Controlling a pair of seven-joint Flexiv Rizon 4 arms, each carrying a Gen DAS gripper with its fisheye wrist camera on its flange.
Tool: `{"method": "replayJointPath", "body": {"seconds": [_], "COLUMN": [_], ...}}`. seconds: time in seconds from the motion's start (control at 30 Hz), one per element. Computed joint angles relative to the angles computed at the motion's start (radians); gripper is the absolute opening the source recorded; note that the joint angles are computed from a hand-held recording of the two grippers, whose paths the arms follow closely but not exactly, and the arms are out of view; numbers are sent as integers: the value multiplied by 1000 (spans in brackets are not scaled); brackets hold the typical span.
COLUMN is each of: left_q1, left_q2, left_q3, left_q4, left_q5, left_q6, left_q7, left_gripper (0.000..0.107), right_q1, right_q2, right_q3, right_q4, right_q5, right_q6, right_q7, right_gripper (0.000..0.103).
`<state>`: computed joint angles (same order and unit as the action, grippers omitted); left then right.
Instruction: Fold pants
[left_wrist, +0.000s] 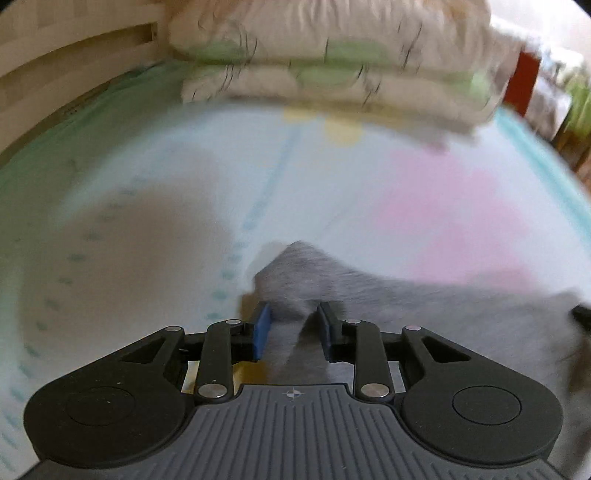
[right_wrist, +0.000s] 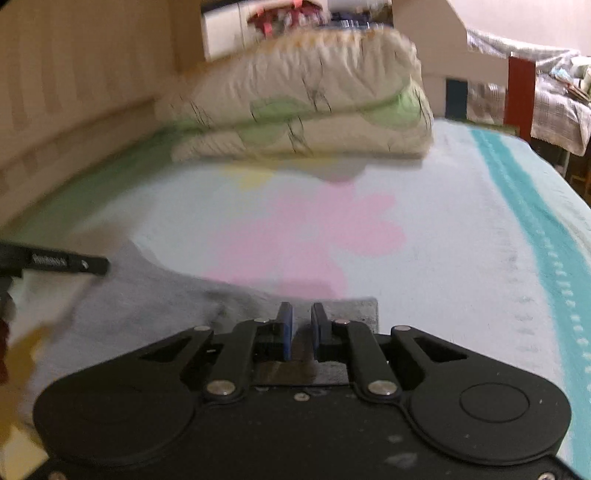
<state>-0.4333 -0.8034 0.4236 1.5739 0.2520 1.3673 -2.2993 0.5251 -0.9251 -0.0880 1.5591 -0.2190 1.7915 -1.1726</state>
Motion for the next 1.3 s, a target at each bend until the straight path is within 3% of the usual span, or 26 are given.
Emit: {"method": "replayJointPath", "body": {"seconds": [0.17, 0.27, 0.37, 0.5, 0.63, 0.7, 0.8, 0.93, 1.03, 1.17, 1.3], "left_q1": [-25, -123, -230, -334, -334, -405, -447, -542, -658, -776, -834], "left_q2": [10, 46, 100, 122, 126, 98, 121, 163, 178, 183, 212], "left_q3": [24, 124, 204, 249, 173, 251, 276, 348, 428, 505, 516], "left_q4": [9, 47, 141, 238, 317, 342, 361, 398, 404, 393, 372], "left_q5": [33, 107, 172, 189, 118, 139, 70, 24, 22, 60, 101], "left_q6": [-6, 35, 141, 225, 166, 216, 179, 177, 131, 66, -26], "left_q7": [37, -55, -143, -139, -54, -153, -126, -214, -292, -422, -479], "left_gripper": [29, 29, 29, 29, 29, 29, 29, 29, 29, 29, 30], "right_q1": [-101, -54, -56, 12, 57, 91, 132, 170, 219, 343, 441], "right_q2": [-38, -24, 41, 114, 147, 134, 163, 205, 261, 329, 388], "right_q3": [115, 48, 59, 12, 2, -19, -33, -47, -58, -126, -186], "right_q4": [-64, -48, 68, 226, 353, 381, 411, 418, 478, 541, 598], "right_q5": [-13, -5, 14, 63, 92, 133, 190, 267, 340, 448, 504], "right_q6": [-40, -5, 103, 195, 174, 227, 220, 195, 213, 194, 168], "right_q7": [36, 40, 13, -71, -151, -187, -219, -202, -182, -164, -139], "right_gripper": [16, 16, 16, 16, 15, 16, 16, 16, 23, 34, 39]}}
